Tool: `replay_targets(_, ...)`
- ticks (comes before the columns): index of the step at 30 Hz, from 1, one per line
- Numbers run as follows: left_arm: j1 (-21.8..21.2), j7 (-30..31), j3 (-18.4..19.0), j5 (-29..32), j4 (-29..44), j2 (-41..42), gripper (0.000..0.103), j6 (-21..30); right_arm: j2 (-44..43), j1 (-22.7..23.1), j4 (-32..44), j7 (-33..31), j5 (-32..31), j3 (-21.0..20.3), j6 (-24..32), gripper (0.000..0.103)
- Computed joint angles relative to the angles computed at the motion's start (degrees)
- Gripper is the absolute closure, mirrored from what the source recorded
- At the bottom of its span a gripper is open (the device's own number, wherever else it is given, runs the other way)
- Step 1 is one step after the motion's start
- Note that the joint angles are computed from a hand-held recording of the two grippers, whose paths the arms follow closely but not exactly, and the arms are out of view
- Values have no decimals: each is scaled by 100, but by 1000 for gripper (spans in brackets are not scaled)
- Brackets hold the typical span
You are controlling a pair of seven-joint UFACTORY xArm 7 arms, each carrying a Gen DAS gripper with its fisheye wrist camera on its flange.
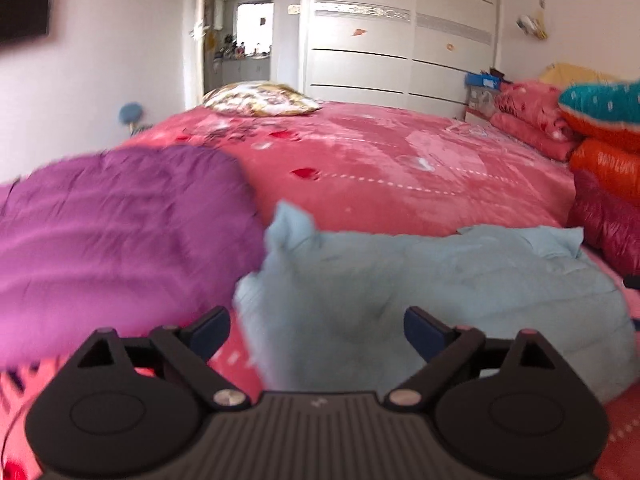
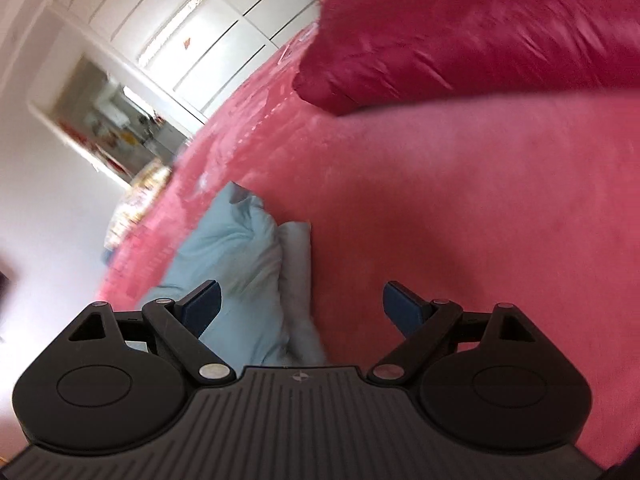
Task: Fold large clothes
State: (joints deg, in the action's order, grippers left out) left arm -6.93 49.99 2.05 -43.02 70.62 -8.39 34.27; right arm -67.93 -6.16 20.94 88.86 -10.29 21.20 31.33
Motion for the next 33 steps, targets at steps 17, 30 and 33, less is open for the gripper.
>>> replay_targets(17, 1169, -11, 337, -1626, 933, 924, 3, 2709, -665, 1007, -479, 1726, 735, 544, 60, 0)
replay_targets(30, 1689, -904, -399, -1894, 2061, 2272, 3, 3493, -479, 645, -925, 1939, 325, 488, -1168, 0)
replay_targets(33, 1703, -923, -527, -1898, 2122, 2375, 3, 3458, -333, 536, -894, 1802, 255, 496, -1335, 0)
